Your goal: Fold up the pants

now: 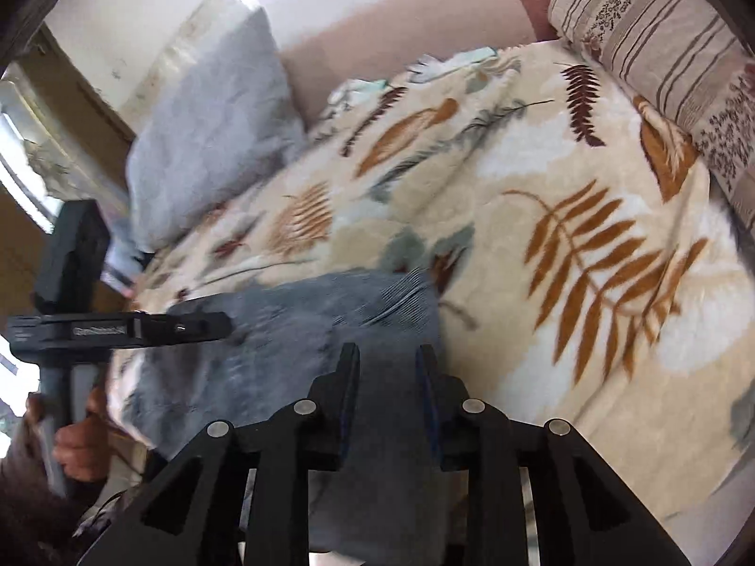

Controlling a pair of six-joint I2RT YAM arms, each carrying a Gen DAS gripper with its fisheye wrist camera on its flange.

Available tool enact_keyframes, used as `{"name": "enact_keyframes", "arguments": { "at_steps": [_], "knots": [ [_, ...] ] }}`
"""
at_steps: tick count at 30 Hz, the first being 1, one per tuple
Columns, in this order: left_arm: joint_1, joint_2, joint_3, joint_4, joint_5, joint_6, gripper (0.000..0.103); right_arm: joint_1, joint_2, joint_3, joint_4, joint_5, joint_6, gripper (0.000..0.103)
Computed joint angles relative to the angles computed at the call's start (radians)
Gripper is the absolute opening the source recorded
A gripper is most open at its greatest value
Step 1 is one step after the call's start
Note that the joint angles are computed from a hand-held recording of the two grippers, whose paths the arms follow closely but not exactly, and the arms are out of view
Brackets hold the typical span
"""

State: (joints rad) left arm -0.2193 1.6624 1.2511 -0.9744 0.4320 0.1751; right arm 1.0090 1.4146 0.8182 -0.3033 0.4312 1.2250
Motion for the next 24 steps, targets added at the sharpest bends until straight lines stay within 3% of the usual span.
{"name": "enact_keyframes", "arguments": {
  "at_steps": [4,6,10,14,16,19,24],
  "knots": [
    [-0.014,0.031,-0.094,0.023,-0.030,0.005,0.032,0.030,0.117,0.020,0.020,-0.059,0.064,0.029],
    [0.011,0.013,-0.132,0.046,0.010,0.007,0.032,0.042,0.164,0.048,-0.003,-0.055,0.087,0.030],
    [0.057,-0.007,-0.114,-0.004,0.026,0.035,0.032,0.068,0.197,0.141,-0.110,-0.016,0.100,0.045],
    [0.164,-0.066,-0.090,-0.051,0.074,0.114,0.033,0.103,0.277,0.301,-0.233,0.017,0.069,0.046],
    [0.231,-0.067,-0.043,-0.082,0.095,0.161,0.038,0.112,0.352,0.418,-0.276,0.013,0.012,0.052],
    [0.370,-0.009,0.073,-0.168,0.136,0.267,0.050,0.120,0.513,0.654,-0.336,-0.011,-0.115,0.053],
    [0.618,0.225,0.373,-0.342,0.170,0.420,0.053,0.138,0.816,1.134,-0.489,-0.067,-0.319,0.053]
  ]
}}
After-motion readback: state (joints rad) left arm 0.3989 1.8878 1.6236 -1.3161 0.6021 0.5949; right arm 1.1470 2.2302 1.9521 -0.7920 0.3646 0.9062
